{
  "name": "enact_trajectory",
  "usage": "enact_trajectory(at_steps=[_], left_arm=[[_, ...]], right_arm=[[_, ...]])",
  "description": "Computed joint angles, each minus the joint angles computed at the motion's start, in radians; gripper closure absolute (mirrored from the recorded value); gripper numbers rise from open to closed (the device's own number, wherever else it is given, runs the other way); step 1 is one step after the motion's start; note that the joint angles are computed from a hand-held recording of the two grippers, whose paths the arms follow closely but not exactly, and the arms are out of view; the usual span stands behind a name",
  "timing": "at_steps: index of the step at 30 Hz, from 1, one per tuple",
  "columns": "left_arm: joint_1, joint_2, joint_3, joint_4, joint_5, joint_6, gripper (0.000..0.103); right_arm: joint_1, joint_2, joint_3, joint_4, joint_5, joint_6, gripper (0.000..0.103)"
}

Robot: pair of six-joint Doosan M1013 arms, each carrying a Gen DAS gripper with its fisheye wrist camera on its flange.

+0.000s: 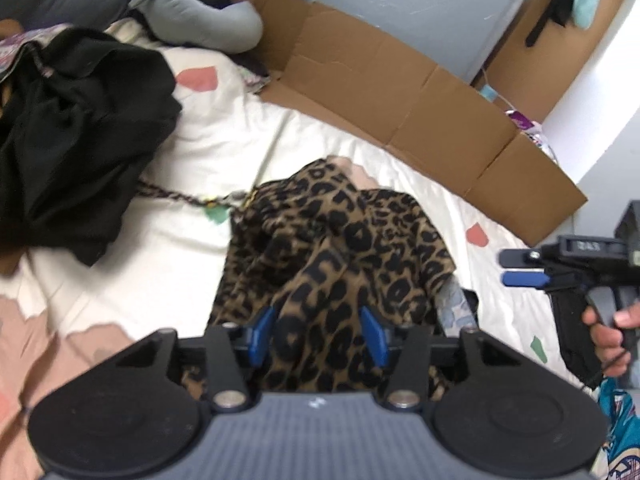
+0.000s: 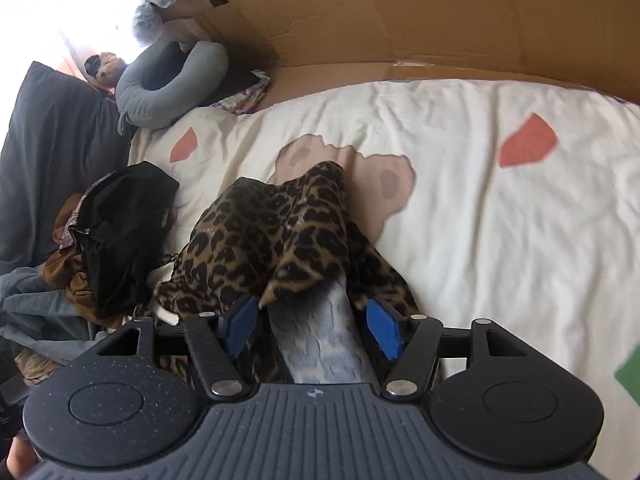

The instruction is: Fold clothes

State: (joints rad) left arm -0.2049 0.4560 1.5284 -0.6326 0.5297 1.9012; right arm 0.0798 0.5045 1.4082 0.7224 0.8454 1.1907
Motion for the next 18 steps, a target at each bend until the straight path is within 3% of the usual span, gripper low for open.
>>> enact_trajectory(at_steps=[4, 8, 13, 14, 16, 17, 18], left_arm=[[0.001, 0.017, -0.018, -0.027, 0.001, 0.019, 0.049], [0.003, 0.037, -0.040, -0.021, 0.015, -0.042, 0.050], [0.000, 0.045, -0.049, -0.019, 0.035, -0.065, 0.056], [0.000, 0.044, -0.048, -0.023, 0.037, -0.059, 0.060], [-0.001, 0.044, -0.048, -0.013, 0.050, -0.061, 0.074], [0.000, 0.044, -0.047, -0.017, 0.057, -0.061, 0.083], [0.003, 0.043, -0.046, -0.025, 0.064, -0.061, 0.088]], right_arm=[[0.021, 0.035, -0.047, -0.041, 0.002, 0.014, 0.033], [0.041, 0.070, -0.088, -0.085, 0.003, 0.038, 0.032], [0.060, 0.112, -0.131, -0.132, 0.010, 0.067, 0.032], [0.062, 0.116, -0.133, -0.131, 0.008, 0.055, 0.037], [0.060, 0.127, -0.139, -0.125, 0.025, 0.042, 0.074], [0.058, 0.133, -0.147, -0.136, 0.043, 0.057, 0.102], [0.055, 0.133, -0.146, -0.145, 0.044, 0.062, 0.101]])
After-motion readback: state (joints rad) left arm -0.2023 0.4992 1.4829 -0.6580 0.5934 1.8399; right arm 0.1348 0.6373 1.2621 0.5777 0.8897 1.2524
